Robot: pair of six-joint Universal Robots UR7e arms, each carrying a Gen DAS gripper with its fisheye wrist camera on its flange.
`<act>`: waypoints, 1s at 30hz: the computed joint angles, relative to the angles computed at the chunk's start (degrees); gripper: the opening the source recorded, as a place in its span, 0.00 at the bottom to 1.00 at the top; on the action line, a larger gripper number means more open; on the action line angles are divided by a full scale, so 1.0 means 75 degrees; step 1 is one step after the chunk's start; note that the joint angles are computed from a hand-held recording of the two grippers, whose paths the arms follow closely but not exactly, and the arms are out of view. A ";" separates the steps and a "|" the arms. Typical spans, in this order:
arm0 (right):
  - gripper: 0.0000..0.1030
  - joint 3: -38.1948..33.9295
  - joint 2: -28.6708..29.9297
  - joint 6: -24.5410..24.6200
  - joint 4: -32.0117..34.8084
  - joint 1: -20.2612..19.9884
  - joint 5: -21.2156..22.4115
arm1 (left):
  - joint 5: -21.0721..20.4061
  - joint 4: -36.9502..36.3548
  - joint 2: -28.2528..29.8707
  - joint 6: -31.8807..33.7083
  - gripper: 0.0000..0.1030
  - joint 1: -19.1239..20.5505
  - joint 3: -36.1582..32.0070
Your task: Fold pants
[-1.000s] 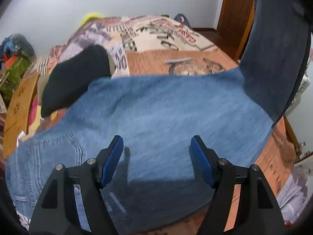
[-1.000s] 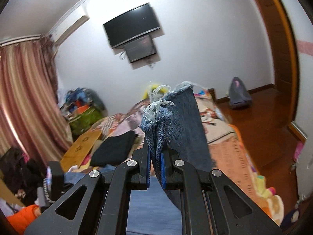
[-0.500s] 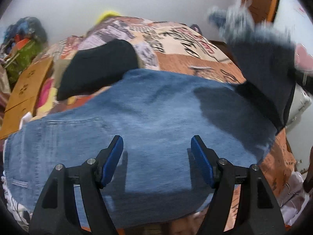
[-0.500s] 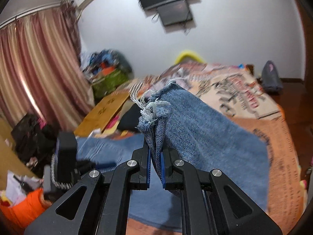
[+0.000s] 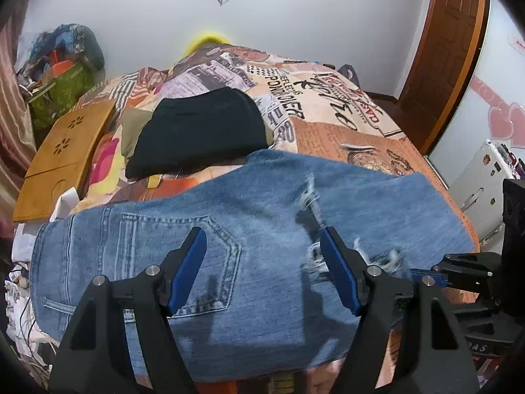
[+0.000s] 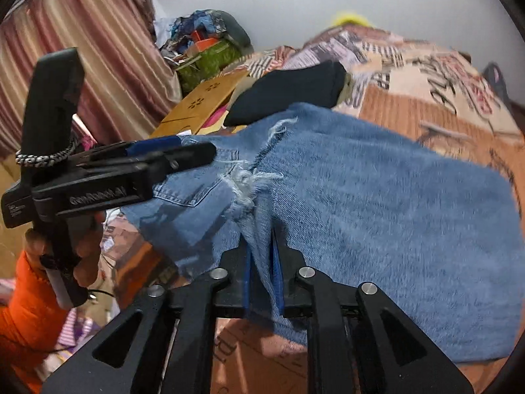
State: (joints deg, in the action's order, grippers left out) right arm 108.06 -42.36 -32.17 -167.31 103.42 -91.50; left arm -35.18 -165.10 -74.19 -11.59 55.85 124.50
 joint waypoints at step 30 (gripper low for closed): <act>0.36 0.1037 -0.1278 -0.0446 -0.2195 -0.0963 -0.2161 | 0.1289 0.1357 -0.0495 -0.1133 0.75 -0.0244 0.0992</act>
State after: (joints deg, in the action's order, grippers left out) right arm 115.84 -51.95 -35.52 -183.77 96.19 -107.70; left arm -25.51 -154.92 -77.90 -20.09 54.02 131.94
